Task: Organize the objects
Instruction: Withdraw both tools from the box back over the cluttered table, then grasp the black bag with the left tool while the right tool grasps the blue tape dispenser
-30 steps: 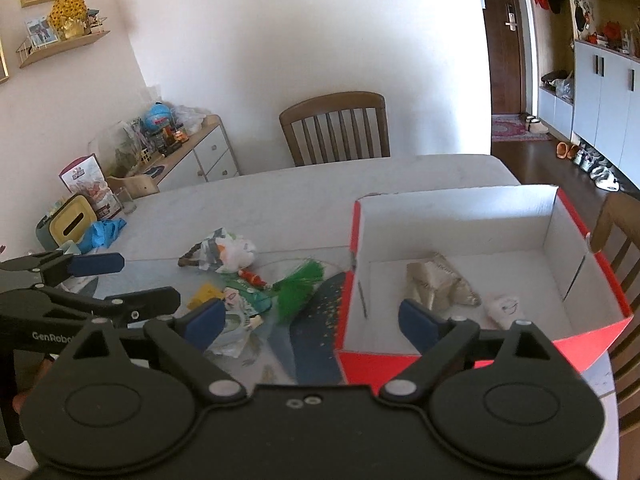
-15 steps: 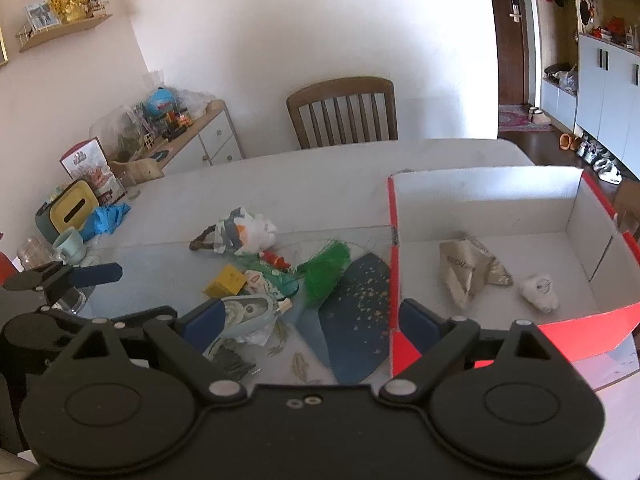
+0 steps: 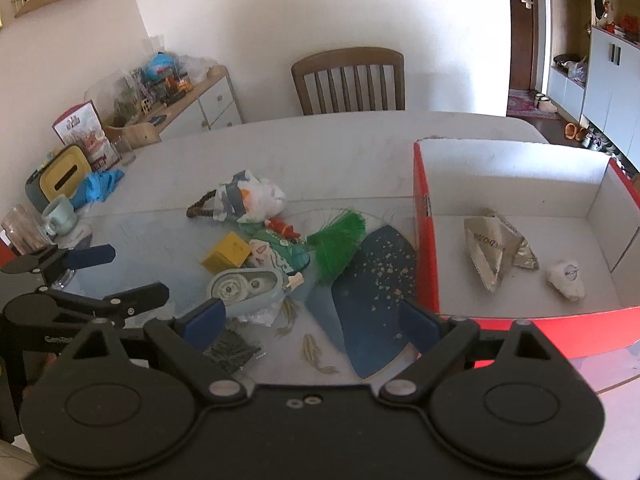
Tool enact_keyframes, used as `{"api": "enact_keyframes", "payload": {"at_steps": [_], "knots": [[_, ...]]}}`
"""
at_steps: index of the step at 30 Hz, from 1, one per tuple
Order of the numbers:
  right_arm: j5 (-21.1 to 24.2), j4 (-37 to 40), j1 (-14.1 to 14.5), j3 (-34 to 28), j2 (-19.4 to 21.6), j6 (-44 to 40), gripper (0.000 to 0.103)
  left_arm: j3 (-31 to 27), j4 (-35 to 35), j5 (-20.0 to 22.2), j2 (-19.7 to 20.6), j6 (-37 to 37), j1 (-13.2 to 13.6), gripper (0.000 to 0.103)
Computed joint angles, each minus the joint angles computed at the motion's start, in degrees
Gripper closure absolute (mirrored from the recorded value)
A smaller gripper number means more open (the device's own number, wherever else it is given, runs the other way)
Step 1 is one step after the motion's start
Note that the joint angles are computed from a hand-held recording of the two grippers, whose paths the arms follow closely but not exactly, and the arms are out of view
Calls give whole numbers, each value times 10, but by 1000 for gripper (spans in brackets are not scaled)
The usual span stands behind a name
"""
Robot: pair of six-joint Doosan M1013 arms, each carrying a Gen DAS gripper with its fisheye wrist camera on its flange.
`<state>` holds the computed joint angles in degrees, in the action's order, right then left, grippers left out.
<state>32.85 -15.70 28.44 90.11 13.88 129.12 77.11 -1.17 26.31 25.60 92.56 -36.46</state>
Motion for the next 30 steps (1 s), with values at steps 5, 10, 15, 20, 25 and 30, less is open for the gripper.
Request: {"api": "enact_keyframes", "payload": {"at_steps": [5,10,15,20,25,30], "knots": [[11,5,-1,-16,12,-13,11,0,-49,0,9,62,9,0],[25,20,-3,-36,30,-41,12,3,-87,17,16,128,6,0],[39,49,-3,-54,48,-73,12,4,-95,38,23,138,-1,0],[61,77,1,-79,72,-119,12,5,-69,35,28,110,-9,0],[73,98,5,-102,94,-151,12,9,-75,30,27,120,-14,1],[67,65,12,-120,107,-155,10,19,-73,17,23,136,-19,1]]}}
